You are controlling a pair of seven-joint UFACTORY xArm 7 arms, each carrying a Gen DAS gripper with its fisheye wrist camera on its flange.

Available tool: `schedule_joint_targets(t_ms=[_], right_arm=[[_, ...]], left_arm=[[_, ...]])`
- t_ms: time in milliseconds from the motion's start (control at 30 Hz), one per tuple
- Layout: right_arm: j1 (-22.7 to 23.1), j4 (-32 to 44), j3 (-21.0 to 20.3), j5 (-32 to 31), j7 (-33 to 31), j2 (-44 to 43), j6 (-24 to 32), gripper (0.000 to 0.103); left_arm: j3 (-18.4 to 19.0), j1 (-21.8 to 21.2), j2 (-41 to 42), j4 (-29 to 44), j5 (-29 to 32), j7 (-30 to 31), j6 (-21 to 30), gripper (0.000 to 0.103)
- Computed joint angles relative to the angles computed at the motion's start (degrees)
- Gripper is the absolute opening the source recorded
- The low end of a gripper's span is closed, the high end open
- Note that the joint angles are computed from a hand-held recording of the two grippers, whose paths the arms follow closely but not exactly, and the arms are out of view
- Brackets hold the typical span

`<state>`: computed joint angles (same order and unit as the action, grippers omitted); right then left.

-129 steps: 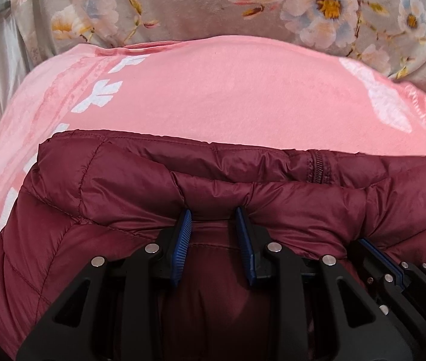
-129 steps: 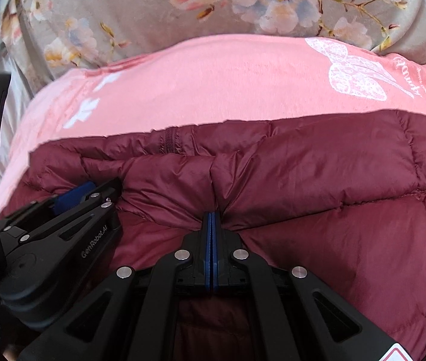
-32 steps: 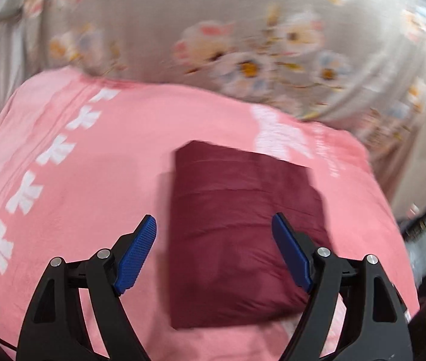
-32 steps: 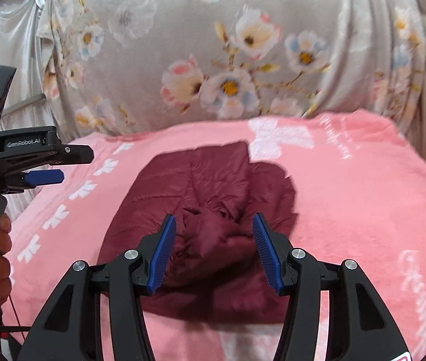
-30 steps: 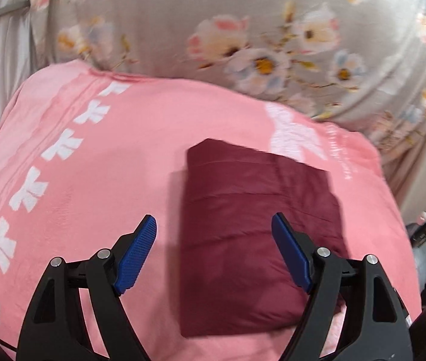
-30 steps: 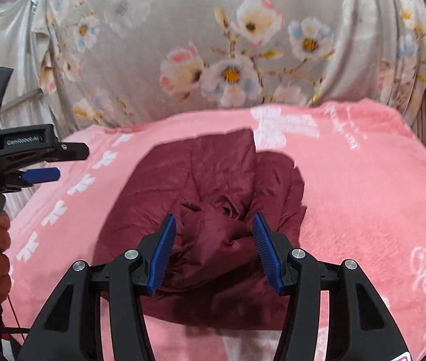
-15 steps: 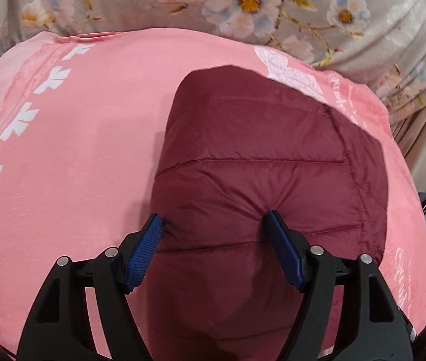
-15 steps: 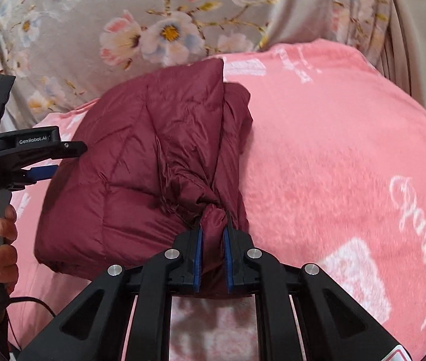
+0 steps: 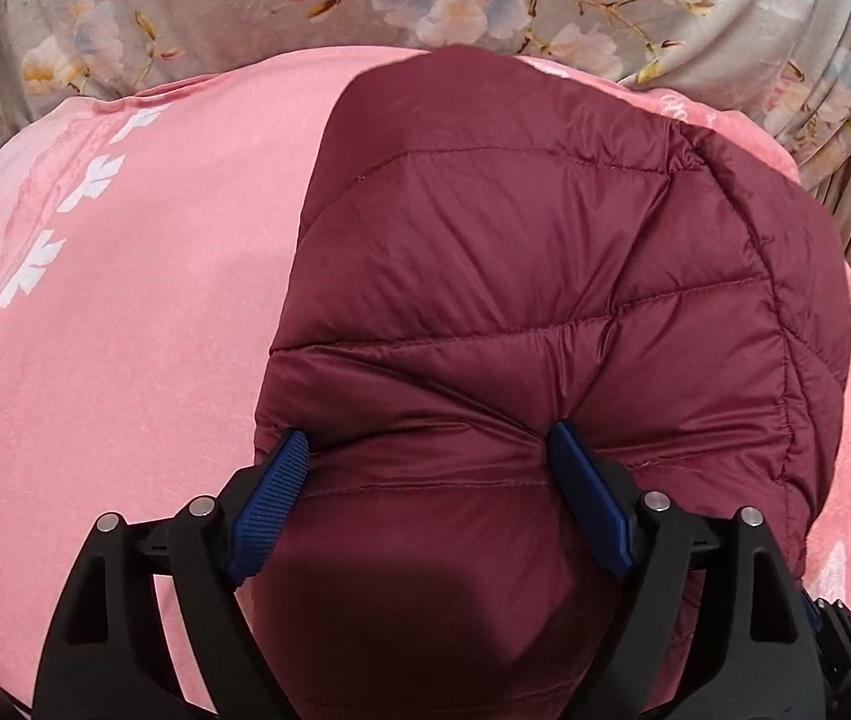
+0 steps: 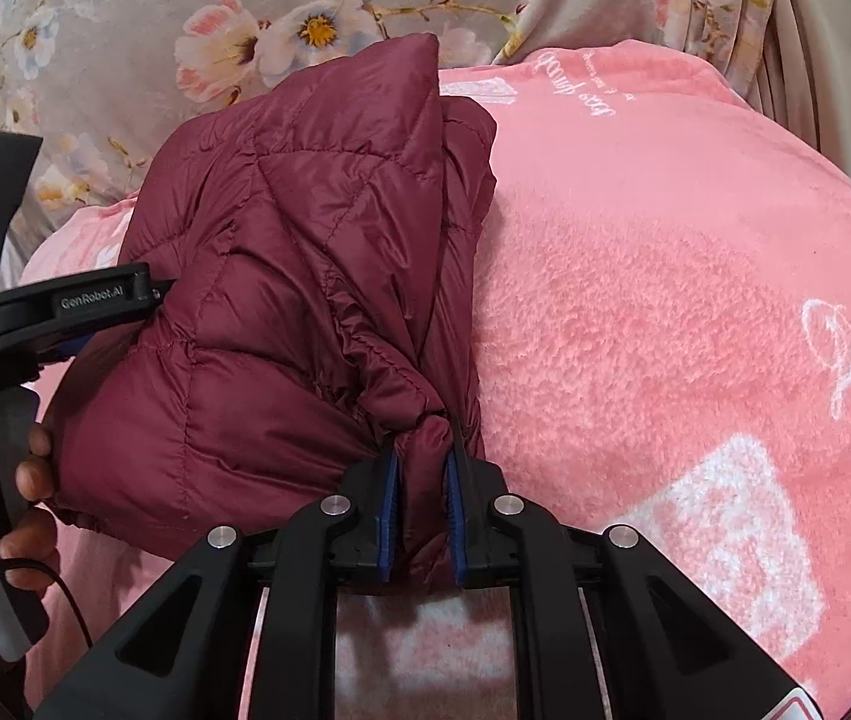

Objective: Fold large clothes

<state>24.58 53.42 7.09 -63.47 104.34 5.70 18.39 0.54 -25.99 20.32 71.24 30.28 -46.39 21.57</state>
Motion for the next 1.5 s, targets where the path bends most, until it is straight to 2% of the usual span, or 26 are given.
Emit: schedule_joint_targets(t_ms=[67,133,167,233,333,400,500,667,800,1133,1500], right_arm=[[-0.49,-0.85,-0.15,1.05,-0.37,-0.89,-1.31,0.014],[-0.84,-1.98,0.78,5.87,-3.55,-4.27,0.82,0.017],[-1.08,-2.29,1.23,5.43,-3.31,-6.3,1.82,0.019],[-2.23,-1.05,2.97,1.34,-1.25,-10.57,6.04,0.019],[-4.62,4.52,4.51,1.13,-5.12,-10.57,8.79,0.023],[-5.59,10.63,4.71,-0.51,-7.35,-6.91,10.23,0.024],[-5.21,19.47,2.61,-1.81,-10.96,1.25,8.86,0.024],[-2.73,29.81,-0.8,2.78,-16.62,13.49,9.88,0.024],[-0.98,31.12,-3.75,5.63,-17.91,16.97,11.01,0.024],[2.61,27.06,-11.65,8.44,-14.05,18.93,3.22,0.021],[3.83,29.68,-12.51,15.59,-21.29,21.88,5.18,0.021]], left_arm=[[-1.14,1.2,-0.03,0.29,-2.22,1.99,0.48,0.081],[-3.47,3.79,-1.2,0.07,-8.21,7.1,1.51,0.076],[-6.35,7.13,-2.76,-0.66,-13.63,11.34,1.29,0.076],[-6.82,8.86,-5.37,-1.6,-18.05,14.04,-0.64,0.076],[-3.01,6.8,-6.46,1.92,-14.11,10.15,-0.29,0.076],[-1.34,5.6,-5.24,6.2,-10.71,6.64,1.42,0.076],[-0.78,5.09,-1.46,13.61,-9.15,4.3,4.38,0.076],[0.1,3.36,8.68,26.24,-9.13,4.54,9.75,0.077],[1.0,1.62,15.65,32.22,-9.45,5.03,12.92,0.077],[4.04,-1.8,19.95,32.55,-6.8,3.08,11.3,0.088],[6.75,-4.12,21.63,32.13,-2.6,-0.7,9.64,0.092]])
